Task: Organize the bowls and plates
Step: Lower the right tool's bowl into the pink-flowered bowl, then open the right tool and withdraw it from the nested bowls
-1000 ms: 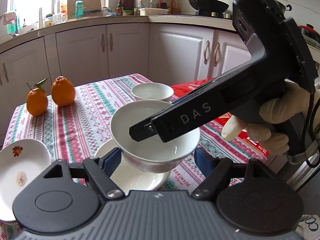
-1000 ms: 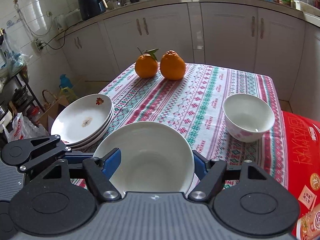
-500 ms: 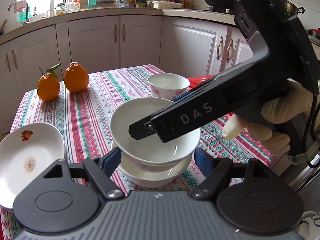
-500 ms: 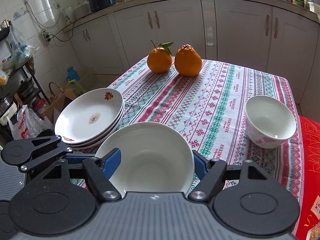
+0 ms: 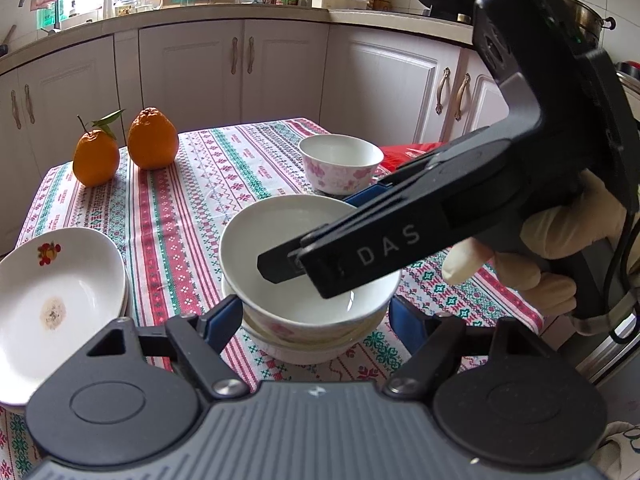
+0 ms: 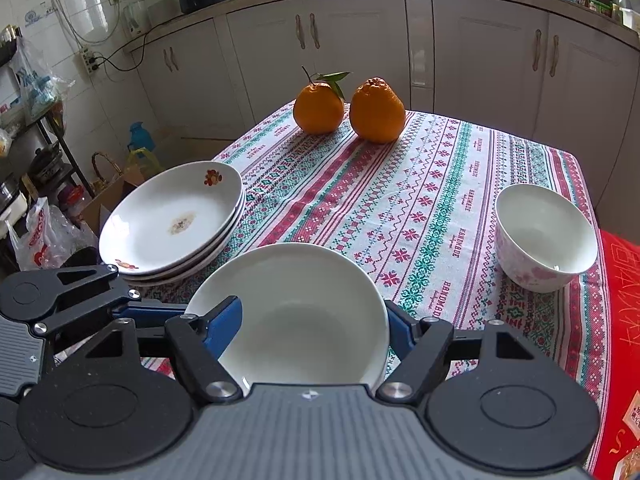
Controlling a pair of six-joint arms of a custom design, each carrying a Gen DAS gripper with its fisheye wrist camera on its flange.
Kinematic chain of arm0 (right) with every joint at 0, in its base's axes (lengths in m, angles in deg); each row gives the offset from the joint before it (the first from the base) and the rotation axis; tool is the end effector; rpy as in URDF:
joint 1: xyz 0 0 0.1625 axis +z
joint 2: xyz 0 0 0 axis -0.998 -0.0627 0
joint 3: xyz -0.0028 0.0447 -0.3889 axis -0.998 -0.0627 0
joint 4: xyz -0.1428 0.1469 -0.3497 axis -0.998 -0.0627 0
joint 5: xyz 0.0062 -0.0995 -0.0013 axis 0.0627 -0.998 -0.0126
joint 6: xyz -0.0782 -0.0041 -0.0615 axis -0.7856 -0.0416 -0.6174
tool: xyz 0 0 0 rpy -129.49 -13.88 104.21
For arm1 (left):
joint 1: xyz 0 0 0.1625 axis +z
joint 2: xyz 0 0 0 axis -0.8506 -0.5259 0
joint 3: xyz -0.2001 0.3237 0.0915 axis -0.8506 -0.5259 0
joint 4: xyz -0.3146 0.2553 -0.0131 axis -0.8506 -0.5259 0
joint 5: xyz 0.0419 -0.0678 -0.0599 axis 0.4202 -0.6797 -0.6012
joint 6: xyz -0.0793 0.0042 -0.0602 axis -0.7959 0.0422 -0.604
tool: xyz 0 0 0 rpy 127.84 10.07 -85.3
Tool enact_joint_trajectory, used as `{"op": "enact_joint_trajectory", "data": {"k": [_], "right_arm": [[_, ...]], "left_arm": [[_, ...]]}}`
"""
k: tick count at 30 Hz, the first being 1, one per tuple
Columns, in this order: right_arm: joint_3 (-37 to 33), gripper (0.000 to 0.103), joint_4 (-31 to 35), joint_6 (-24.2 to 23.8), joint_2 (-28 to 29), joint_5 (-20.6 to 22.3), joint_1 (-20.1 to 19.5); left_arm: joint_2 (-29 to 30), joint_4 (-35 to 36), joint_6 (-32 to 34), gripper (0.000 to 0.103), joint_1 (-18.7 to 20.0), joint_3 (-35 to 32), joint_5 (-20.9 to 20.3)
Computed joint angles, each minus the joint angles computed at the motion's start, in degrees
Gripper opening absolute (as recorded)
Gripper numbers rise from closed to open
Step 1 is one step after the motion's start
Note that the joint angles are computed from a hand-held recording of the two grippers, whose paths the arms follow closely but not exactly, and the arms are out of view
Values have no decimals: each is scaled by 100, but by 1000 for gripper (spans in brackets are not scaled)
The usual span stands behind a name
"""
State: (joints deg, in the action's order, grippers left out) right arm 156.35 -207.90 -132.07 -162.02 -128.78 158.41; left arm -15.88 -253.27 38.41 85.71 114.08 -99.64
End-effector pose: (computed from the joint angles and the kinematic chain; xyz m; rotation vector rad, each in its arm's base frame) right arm 0.0006 -0.4262 0.1875 0.9353 -2.5211 0.6402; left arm -0.2529 -0.3529 -0.0767 0.9588 2.4380 -0.8045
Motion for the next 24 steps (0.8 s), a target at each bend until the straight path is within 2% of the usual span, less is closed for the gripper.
{"op": "enact_joint_trajectory", "data": {"k": [8,12,14,16,19,24], "right_arm": [[83,84,-455,-251,179,-96,14],[99,85,-430,-299,150,-44,-11],[117,88,-436,-312,135,-33,-16],[153,95,-399,-346,82,38,-31],[210,100,-449,-428,53,158,-13],[263,101,-1035,-437,150,193,85]], "left_arm": [[36,-71,5,80,24,-16,-17],[46,-79,72,82,18,-14,-10],[35,-96,82,84,10,9,-33],[25,-99,79,87,-21,37,11],[-15,-118,12,87,-36,93,23],[-64,-454,292,88,-96,168,26]]}}
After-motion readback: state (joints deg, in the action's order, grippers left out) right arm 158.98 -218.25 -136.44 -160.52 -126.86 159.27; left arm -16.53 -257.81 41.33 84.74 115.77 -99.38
